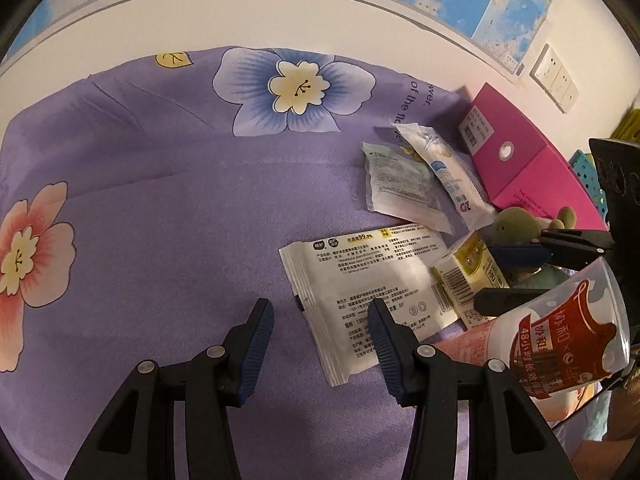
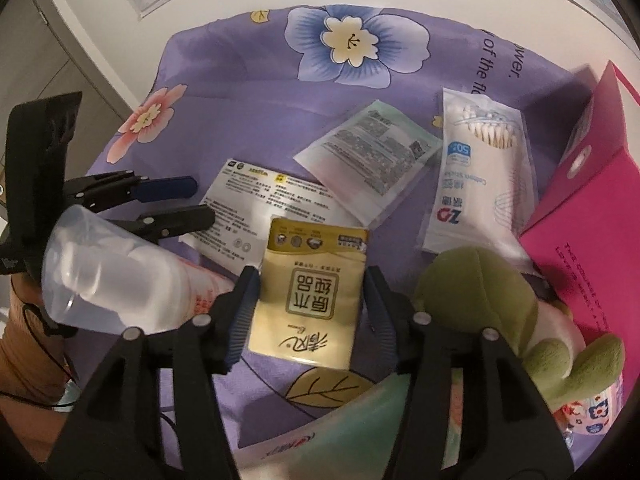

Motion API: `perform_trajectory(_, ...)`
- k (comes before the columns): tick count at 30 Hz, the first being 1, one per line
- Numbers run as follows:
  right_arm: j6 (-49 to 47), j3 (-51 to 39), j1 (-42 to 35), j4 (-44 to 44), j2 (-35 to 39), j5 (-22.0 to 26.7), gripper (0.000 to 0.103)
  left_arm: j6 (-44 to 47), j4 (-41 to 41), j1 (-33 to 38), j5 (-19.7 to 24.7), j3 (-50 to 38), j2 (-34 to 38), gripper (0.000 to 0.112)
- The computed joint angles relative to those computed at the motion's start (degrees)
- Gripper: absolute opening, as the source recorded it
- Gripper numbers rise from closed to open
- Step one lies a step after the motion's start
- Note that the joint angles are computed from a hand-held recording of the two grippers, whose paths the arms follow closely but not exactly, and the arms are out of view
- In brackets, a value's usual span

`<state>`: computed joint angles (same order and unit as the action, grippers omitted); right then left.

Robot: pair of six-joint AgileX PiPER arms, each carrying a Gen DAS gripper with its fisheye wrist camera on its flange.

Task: Organize soft objects
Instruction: 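Move the right gripper to the gold snack packet and grasp it, then carry the gold packet into the pink box and release it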

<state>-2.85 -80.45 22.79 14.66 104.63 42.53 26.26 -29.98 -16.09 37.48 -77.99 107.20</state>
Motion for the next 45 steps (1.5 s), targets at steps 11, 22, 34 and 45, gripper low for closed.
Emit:
perform_trajectory(11,-2.42,5.59,-1.47,4.45,-4.12,-5.59,0.049,1.68,-6.27,3.58,-1.58,3.85,-6.53,0.049)
perform_trajectory(22,-19.11,16.27,-7.41,26.99,-16.48,-10.08,0.049,25.04,-26.82,1.18,3.38,12.49,-25.42,0.049)
perform_trajectory(34,-33.32,26.08,-16.75,47.23,-28.32,-6.24,0.049,10.91,-13.99,-14.97,0.1,4.39,-17.33,0.049)
perform_trajectory(45,-36.82,31.54,-21.14,50.35,-35.09,-6.98,0.049,6.83,-14.72,-18.18,2.12,-4.36,-10.42,0.031)
